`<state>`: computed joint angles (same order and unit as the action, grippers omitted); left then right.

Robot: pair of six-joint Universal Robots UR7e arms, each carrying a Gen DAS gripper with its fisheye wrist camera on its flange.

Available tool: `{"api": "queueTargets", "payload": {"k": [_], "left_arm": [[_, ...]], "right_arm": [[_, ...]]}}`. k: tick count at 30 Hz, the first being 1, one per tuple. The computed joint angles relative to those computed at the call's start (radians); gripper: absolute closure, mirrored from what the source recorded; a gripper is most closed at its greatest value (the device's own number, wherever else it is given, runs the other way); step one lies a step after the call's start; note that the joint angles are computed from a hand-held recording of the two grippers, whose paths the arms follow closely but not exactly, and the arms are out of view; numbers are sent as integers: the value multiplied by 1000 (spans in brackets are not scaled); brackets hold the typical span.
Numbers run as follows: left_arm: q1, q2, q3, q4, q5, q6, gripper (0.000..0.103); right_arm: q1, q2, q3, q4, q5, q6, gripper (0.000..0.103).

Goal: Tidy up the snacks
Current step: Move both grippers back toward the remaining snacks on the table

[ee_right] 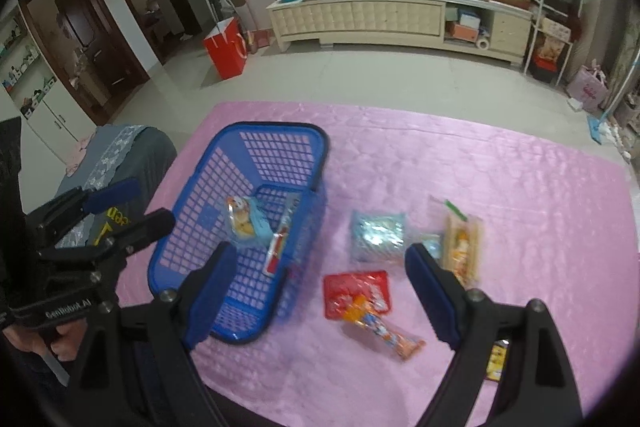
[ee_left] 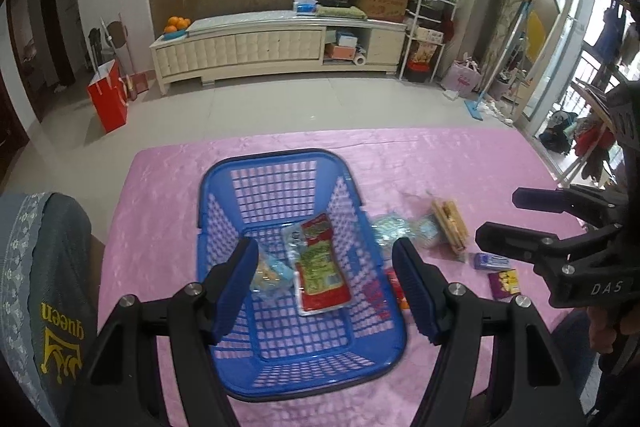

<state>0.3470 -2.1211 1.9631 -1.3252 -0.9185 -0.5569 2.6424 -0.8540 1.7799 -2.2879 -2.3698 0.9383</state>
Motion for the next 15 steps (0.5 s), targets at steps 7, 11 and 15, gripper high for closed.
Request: {"api": "queueTargets", "payload": {"k": [7, 11, 15], "left_arm": [[-92, 5, 42, 4, -42, -65, 36], [-141, 11, 82, -27, -73, -88, 36], [-181, 22, 132, -56, -110, -110, 36]], "right_arm": [[28, -90, 75, 74, -16, 90, 14], [42, -144, 121, 134, -23, 151, 14], [47, -204, 178, 182, -23, 210, 14]]}}
